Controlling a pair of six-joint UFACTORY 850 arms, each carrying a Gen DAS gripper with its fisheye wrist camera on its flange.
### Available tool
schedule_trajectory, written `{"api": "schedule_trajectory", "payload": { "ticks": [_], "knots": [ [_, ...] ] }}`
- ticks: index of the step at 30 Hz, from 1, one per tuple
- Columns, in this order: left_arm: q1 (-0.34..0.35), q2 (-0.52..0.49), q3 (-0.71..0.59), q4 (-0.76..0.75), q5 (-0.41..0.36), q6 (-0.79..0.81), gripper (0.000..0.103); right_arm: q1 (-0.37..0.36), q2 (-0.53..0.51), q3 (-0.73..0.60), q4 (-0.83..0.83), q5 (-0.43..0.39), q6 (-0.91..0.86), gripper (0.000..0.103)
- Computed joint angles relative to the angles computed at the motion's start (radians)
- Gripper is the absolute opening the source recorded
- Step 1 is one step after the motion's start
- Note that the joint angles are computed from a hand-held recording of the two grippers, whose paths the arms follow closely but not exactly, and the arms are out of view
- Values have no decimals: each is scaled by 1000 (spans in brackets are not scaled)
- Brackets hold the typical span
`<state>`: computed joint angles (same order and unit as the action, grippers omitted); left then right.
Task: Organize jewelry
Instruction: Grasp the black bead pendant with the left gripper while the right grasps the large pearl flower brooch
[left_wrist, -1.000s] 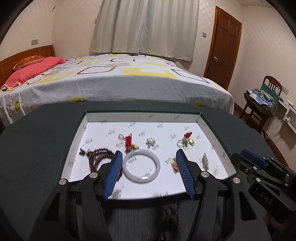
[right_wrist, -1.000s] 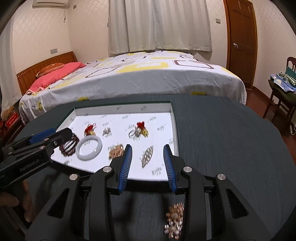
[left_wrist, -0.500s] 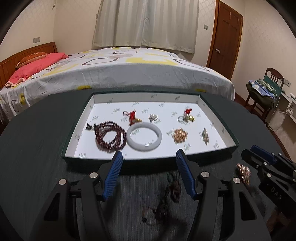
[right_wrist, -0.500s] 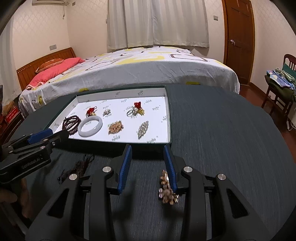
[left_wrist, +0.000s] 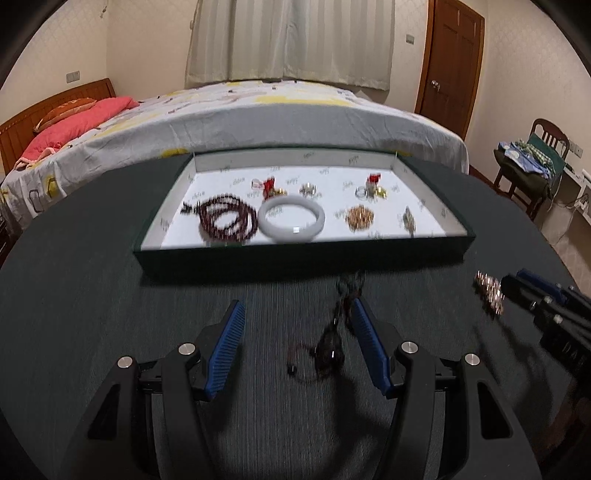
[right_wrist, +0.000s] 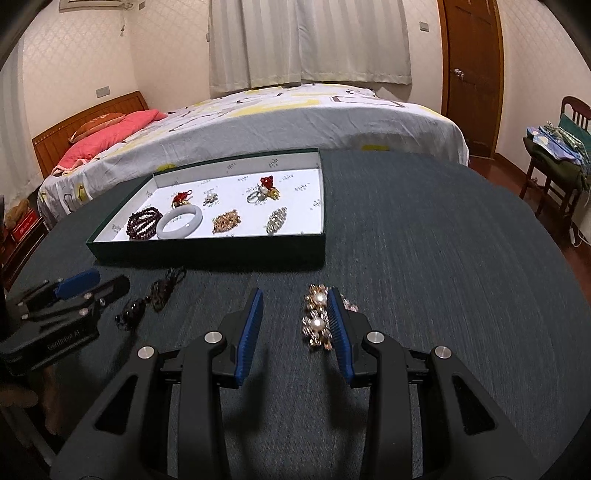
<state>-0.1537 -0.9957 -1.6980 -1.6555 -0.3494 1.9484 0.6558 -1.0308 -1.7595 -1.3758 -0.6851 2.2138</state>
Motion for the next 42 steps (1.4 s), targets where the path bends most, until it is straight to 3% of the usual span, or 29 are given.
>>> {"api": "schedule_trajectory", "payload": {
  "ticks": [15, 19, 26, 29, 42],
  "knots": [
    [-12, -45, -68, 380, -4, -377, 59, -1, 19, 40, -30, 16, 63, 35],
    [-15, -41, -61, 375, -6, -363, 57, -4, 21, 48, -30, 20, 70, 35],
    [-13, -38, -56, 360, -21, -306, 21, -10, 22, 52, -17, 26, 65, 36],
    [-5, -45, -68, 369, -48, -328, 20, -11, 19, 47, -4, 18, 52, 46],
    [19, -45, -76, 325, -71, -299, 18, -40, -37, -50, 161, 45, -142, 55]
  ]
}}
